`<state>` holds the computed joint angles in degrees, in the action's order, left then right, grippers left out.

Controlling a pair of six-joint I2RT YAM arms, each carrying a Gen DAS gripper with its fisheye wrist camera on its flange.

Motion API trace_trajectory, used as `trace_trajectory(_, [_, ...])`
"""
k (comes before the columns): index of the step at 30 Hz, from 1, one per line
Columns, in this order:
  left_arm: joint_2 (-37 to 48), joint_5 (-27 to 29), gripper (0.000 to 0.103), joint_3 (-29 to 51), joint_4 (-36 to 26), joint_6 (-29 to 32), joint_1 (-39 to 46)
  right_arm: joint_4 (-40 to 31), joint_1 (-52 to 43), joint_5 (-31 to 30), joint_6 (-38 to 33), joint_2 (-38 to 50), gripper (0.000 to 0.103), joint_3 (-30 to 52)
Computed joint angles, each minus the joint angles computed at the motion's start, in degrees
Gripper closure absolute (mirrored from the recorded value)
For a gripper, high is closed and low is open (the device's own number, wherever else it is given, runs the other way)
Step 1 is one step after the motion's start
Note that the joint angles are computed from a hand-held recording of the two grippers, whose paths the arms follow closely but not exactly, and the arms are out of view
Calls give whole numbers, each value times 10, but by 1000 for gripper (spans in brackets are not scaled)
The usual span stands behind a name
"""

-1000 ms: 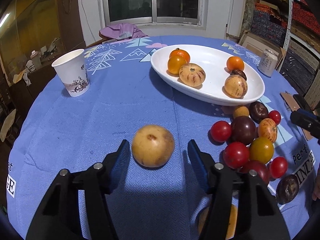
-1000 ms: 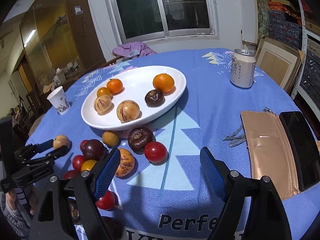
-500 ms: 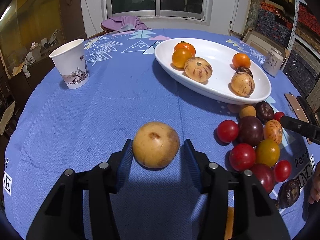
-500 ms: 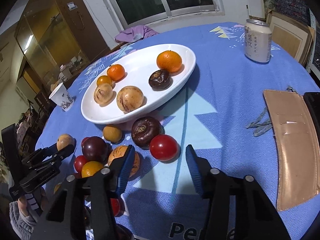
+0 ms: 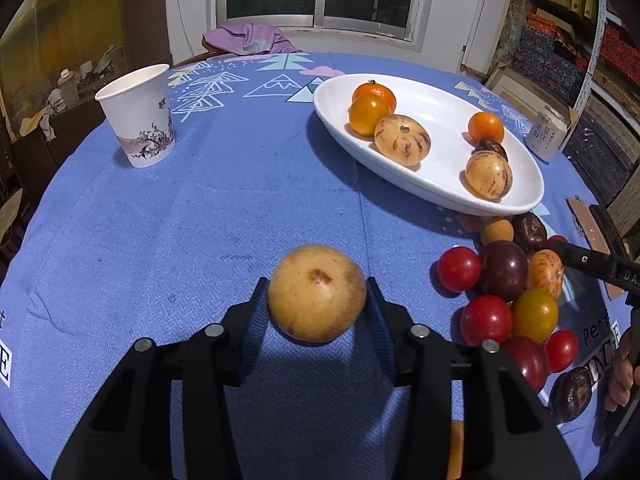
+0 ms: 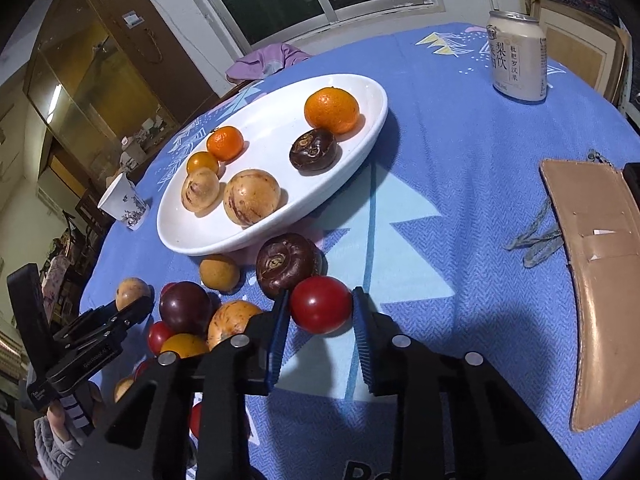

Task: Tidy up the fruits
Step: 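Grasp a pale round fruit with the left tool while the right tool grasps a red plum, then carry both fruits onto the white plate and set them down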

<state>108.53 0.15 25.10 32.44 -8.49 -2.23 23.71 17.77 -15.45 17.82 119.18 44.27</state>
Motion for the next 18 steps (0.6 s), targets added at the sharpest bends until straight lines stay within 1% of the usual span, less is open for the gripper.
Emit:
trace_trajectory(3, [-3, 15, 58, -4, 5, -1, 9, 6, -4, -9, 3, -4, 71, -8])
trace_trajectory(6, [-15, 9, 58, -18, 21, -1, 8, 13, -6, -14, 3, -8, 71, -17])
trace_trajectory(9, [-58, -7, 58, -48, 45, -4, 10, 37, -12, -14, 7, -28, 71, -41])
trace_trajectory(11, [-94, -10, 58, -57, 41, -8, 12, 62, -20, -22, 15, -51, 71, -63])
trace_trajectory(13, [-123, -12, 58, -44, 8, -13, 14, 63, -26, -27, 17, -73, 71, -67])
trace_trajectory(14, [-135, -6, 58, -27, -19, -12, 14, 59, -26, -27, 16, -87, 71, -66])
trace_trajectory(16, [-143, -10, 58, 16, -68, -8, 4, 27, -19, -21, 3, -116, 71, -45])
trace_trajectory(18, [-137, -27, 58, 60, -100, -5, -14, -20, -10, -17, -2, -126, 71, 2])
